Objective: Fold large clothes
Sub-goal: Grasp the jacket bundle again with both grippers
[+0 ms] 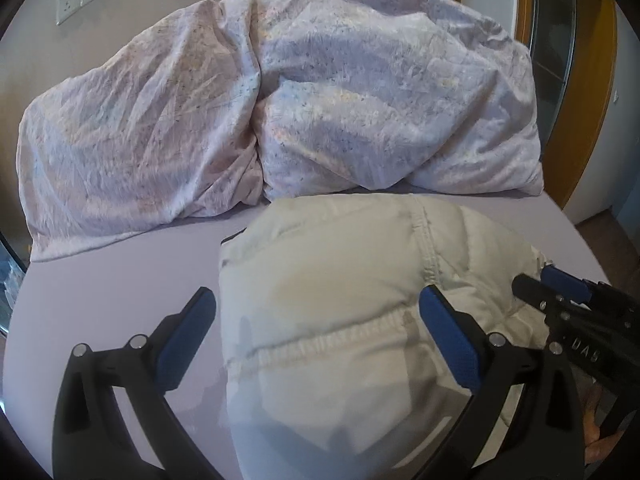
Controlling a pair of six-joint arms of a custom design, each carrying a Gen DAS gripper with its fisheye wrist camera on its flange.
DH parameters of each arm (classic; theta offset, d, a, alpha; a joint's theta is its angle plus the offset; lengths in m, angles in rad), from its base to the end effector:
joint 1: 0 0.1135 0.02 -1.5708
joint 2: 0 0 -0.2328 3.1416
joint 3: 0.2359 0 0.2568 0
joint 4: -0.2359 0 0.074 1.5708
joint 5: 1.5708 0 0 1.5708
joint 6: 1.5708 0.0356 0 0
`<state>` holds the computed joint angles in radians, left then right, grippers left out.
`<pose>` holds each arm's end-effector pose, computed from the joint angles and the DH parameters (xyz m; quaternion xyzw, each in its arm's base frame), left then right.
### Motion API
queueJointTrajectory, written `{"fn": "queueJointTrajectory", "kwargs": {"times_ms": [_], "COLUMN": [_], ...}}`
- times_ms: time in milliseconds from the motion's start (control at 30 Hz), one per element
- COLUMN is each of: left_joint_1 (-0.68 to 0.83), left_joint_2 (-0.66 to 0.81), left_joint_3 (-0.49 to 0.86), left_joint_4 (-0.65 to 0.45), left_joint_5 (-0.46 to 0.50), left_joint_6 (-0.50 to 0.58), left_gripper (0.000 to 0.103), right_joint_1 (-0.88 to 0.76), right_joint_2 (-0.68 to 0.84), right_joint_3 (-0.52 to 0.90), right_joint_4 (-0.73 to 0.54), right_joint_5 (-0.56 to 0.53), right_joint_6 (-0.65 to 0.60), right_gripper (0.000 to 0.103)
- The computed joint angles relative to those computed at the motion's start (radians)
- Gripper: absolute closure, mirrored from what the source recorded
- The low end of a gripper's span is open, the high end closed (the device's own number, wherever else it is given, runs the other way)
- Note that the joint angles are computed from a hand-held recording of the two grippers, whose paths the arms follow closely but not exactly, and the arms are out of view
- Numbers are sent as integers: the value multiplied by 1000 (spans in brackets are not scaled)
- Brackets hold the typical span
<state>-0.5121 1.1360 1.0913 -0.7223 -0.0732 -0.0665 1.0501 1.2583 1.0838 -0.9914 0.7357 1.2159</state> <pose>0.2217 -0.1217 0.2974 0.1893 0.9001 -0.0792 0.3843 0.1423 0.2000 0.2585 0.1478 0.9049 0.0206 0.3986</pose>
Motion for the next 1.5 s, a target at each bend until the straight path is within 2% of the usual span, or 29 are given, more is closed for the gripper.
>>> {"fn": "queueJointTrajectory", "kwargs": {"times_ms": [233,833,1500], "left_joint_1": [-13,-17,-10], "left_joint_2": [58,41,33], "left_joint_3": [-14,-122,-150], "left_joint_4": [18,143,174], "left_joint_5": [19,15,25], "left_joint_6": [-28,-73,-76], "left_gripper": [2,2,2], "right_joint_1": [-9,13,24], "right_joint_2": [-10,-26,-31], "right_joint_3": [-74,-197,-219], "right_joint_4": [66,227,251], "right_joint_5": [-23,62,84], "right_joint_6": [-5,-40,-33], "right_gripper": [51,50,50]}}
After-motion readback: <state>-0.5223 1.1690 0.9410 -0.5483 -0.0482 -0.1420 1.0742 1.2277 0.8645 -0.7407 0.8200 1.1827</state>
